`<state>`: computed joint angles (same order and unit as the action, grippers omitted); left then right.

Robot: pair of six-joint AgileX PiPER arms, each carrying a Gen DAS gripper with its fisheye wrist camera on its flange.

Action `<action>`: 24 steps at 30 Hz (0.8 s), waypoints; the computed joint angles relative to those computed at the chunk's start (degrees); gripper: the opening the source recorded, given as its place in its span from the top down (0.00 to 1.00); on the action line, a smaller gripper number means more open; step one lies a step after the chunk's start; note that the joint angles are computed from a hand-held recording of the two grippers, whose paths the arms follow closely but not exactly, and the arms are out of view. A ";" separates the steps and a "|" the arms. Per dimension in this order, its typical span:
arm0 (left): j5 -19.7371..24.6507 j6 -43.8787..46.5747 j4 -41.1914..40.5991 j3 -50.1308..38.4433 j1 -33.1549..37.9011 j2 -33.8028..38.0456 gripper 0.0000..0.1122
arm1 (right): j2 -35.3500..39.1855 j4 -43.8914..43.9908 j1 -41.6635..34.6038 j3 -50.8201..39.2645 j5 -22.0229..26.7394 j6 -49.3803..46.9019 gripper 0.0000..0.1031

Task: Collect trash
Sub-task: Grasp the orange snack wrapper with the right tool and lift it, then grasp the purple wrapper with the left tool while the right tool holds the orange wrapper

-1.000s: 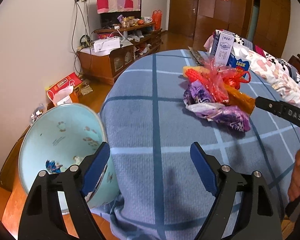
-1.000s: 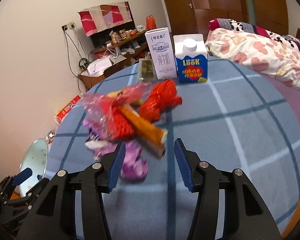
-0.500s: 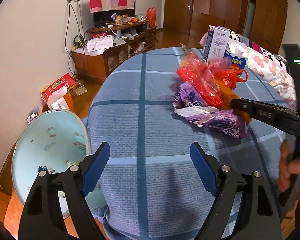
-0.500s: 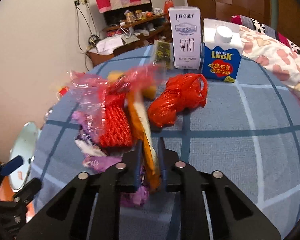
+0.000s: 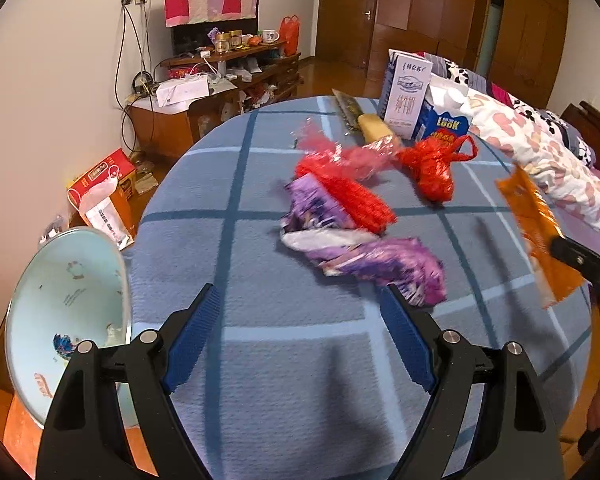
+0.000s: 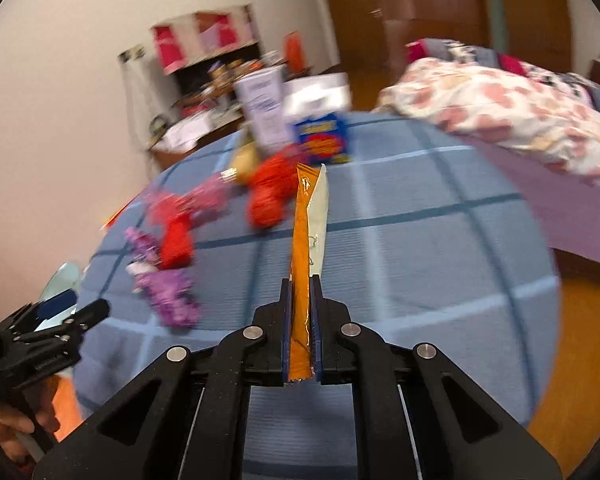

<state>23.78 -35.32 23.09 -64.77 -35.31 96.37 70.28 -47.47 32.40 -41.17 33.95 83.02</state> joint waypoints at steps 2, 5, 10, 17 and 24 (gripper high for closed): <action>0.32 -3.88 2.44 -1.85 -1.46 1.46 0.29 | -1.40 -3.18 0.72 1.59 3.11 3.79 0.91; 2.27 -10.80 6.33 -5.86 -3.56 4.49 0.29 | -2.69 -6.19 1.07 3.61 5.55 6.80 0.91; 6.13 -14.95 5.37 -13.94 -5.38 10.83 0.29 | -4.04 -8.49 0.90 5.96 5.99 9.01 0.91; 9.85 -10.74 -1.72 -18.96 -5.30 16.65 0.49 | -6.19 -7.96 0.53 7.97 5.55 9.04 0.91; 4.56 -4.93 -5.11 -11.85 -3.81 11.26 0.74 | -6.80 -8.93 3.82 7.85 7.46 11.65 0.91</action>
